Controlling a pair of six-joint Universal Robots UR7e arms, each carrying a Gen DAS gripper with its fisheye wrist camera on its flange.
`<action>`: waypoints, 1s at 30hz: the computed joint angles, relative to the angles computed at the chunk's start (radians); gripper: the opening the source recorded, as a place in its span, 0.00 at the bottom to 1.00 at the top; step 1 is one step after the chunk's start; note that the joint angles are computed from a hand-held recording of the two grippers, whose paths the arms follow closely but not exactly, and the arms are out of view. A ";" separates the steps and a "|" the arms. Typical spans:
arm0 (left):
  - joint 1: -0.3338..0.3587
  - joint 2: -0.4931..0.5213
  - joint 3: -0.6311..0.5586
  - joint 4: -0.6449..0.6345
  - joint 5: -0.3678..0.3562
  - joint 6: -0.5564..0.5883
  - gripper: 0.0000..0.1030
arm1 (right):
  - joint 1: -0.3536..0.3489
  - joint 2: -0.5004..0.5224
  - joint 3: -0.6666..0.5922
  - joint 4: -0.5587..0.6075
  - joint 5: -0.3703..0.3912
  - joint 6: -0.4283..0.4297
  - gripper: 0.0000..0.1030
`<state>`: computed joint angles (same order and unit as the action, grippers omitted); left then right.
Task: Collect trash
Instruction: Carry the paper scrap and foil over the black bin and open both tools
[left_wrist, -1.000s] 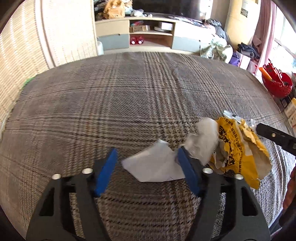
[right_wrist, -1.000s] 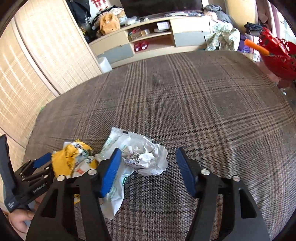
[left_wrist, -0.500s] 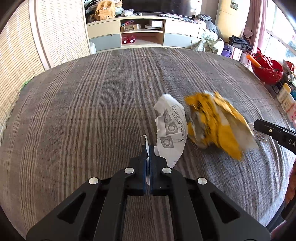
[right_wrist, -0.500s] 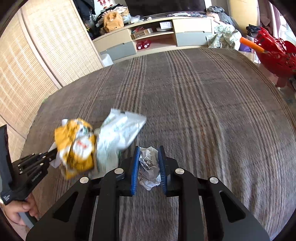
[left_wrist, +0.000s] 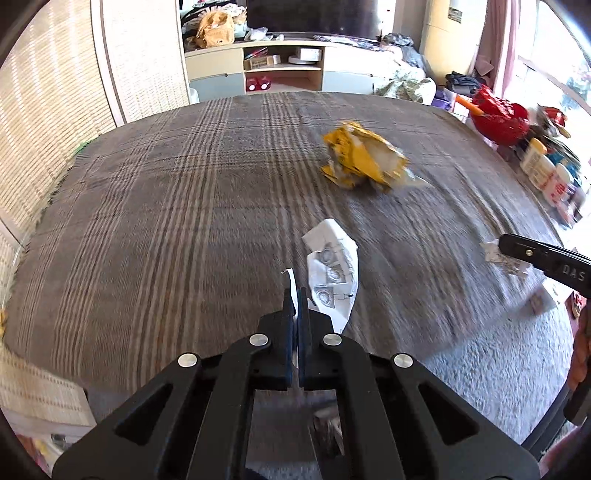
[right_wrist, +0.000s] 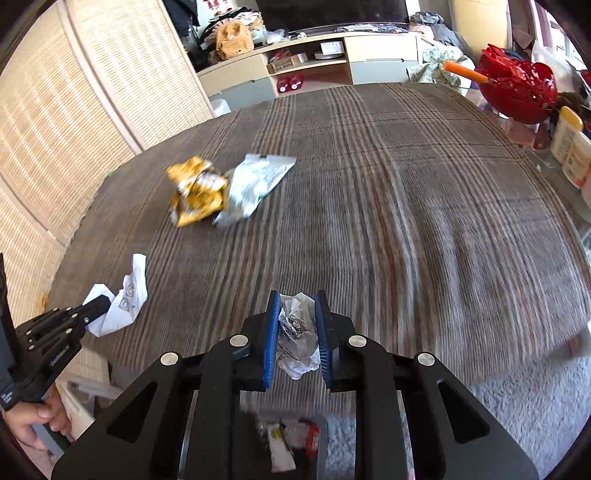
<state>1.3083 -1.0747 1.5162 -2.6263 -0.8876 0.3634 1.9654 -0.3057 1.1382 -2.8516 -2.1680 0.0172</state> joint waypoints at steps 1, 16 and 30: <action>-0.011 -0.027 0.047 -0.025 0.007 0.003 0.00 | 0.007 -0.013 0.032 -0.017 -0.007 0.000 0.20; -0.062 -0.262 0.391 -0.107 -0.062 -0.100 0.01 | 0.062 -0.092 0.327 -0.156 0.031 0.037 0.20; -0.014 -0.283 0.537 -0.103 -0.085 -0.119 0.01 | 0.069 -0.053 0.414 -0.191 0.023 0.095 0.20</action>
<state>1.2944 -1.3573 2.0535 -2.7290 -0.9725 0.2445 2.0345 -0.3585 1.5521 -3.0422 -2.1454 0.1120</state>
